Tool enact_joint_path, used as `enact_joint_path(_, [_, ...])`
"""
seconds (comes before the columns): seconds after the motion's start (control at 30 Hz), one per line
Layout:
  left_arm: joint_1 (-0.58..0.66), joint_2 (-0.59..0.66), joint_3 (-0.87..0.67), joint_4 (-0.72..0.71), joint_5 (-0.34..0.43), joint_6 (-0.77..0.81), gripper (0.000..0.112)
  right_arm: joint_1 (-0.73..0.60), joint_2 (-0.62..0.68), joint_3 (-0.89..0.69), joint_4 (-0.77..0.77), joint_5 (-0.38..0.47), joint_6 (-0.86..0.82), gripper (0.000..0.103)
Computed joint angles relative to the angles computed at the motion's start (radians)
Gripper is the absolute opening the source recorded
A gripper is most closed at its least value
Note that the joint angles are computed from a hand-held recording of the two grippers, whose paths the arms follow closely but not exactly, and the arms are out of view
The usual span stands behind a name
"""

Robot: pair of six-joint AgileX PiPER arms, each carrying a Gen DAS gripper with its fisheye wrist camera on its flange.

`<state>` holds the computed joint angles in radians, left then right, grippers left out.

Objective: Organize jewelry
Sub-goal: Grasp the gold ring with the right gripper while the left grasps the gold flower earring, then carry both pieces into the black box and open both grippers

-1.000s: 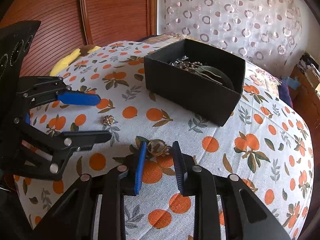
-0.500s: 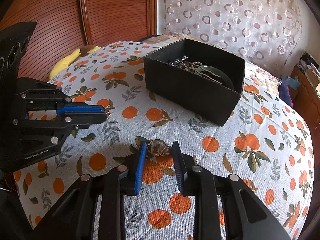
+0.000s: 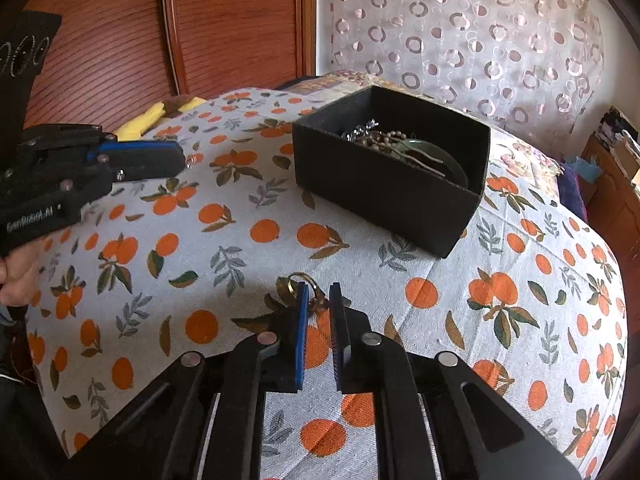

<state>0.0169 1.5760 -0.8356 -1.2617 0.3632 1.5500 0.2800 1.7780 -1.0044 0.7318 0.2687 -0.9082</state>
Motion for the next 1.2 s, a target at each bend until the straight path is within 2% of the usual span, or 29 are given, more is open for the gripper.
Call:
enact_joint_path(0.37, [0.013,-0.02,-0.054,0.036,0.022,-0.069,0.004,-0.044,-0.06,0.0,0.096,0.039,-0.106,0.012])
enact_joint_path(0.8, [-0.073,0.048,-0.189,0.167,-0.013,-0.245,0.004,-0.096,-0.017,-0.173,-0.101,0.055,0.104,0.012])
enact_joint_path(1.2, [-0.134,0.129,-0.31,0.377,-0.043,-0.476,0.004,-0.137,0.096,-0.334,-0.147,0.117,0.207,0.013])
